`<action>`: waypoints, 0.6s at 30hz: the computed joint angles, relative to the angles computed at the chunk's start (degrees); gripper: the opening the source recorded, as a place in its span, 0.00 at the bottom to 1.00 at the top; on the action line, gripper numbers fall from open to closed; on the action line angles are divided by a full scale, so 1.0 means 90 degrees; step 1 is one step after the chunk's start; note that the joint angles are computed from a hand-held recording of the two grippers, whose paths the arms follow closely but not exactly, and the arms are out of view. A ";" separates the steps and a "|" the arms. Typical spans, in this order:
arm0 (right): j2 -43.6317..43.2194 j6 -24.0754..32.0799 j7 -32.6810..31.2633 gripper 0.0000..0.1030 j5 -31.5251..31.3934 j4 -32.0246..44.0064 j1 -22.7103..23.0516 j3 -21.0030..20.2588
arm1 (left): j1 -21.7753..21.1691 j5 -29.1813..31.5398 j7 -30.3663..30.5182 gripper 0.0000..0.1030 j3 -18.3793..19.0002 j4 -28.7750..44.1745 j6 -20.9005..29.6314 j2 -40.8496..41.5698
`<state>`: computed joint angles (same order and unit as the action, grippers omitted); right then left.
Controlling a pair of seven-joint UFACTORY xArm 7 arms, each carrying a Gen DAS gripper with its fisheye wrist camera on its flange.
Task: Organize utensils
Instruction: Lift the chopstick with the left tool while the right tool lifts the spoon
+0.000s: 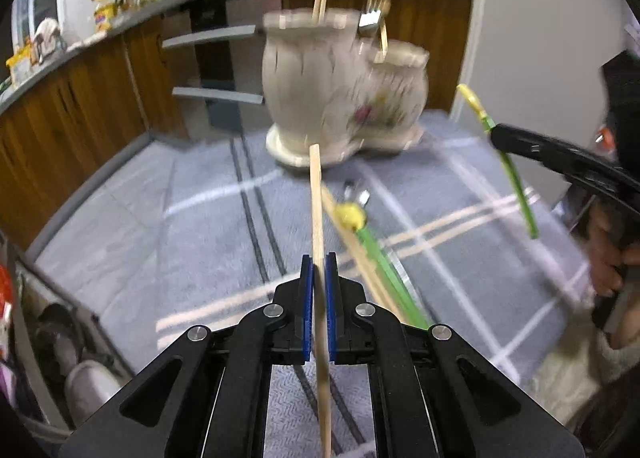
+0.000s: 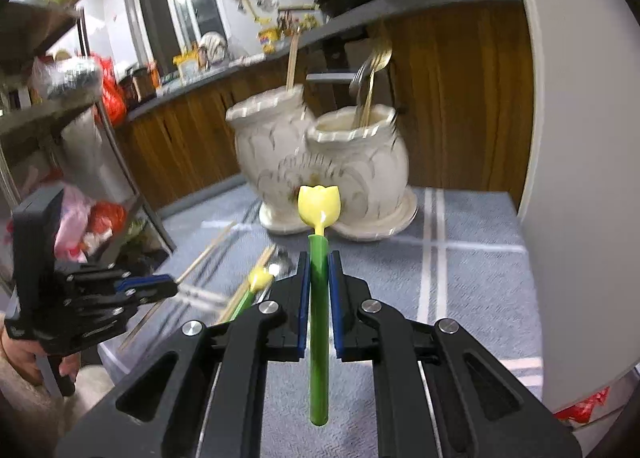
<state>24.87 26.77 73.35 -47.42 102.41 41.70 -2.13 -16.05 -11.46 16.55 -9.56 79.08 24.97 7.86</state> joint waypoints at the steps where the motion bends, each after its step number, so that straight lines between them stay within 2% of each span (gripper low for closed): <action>1: -0.0038 -0.0016 0.0204 0.09 -0.0206 0.0013 0.0084 -0.0129 | 0.0104 -0.0371 0.0366 0.06 -0.0078 -0.0005 -0.0151 -0.0017; 3: -0.0032 -0.0026 0.0541 0.09 -0.0576 0.0148 0.0162 -0.0280 | 0.0327 -0.1381 0.1244 0.06 -0.0305 0.0057 -0.0390 -0.0043; 5: 0.0028 -0.0117 0.0734 0.09 -0.0783 0.0344 0.0113 -0.0329 | 0.0366 -0.2108 0.1848 0.06 -0.0426 0.0251 -0.0618 0.0036; 7: 0.0216 -0.0218 0.0755 0.09 -0.0883 0.0717 0.0033 -0.0373 | 0.0347 -0.2523 0.2203 0.06 -0.0509 0.0492 -0.0853 0.0149; 9: 0.0441 -0.0228 0.0770 0.09 -0.0960 0.1137 0.0028 -0.0488 | 0.0264 -0.2493 0.2232 0.06 -0.0516 0.0942 -0.0972 0.0443; 13: 0.1140 -0.0233 0.0551 0.09 -0.0734 0.2267 -0.0034 -0.0718 | 0.0158 -0.2027 0.1767 0.06 -0.0539 0.2181 -0.0938 0.1229; 18: 0.2237 -0.0143 0.0298 0.09 -0.0117 0.3920 -0.0175 -0.1110 | -0.0072 -0.1301 0.1002 0.06 -0.0542 0.4284 -0.1008 0.2644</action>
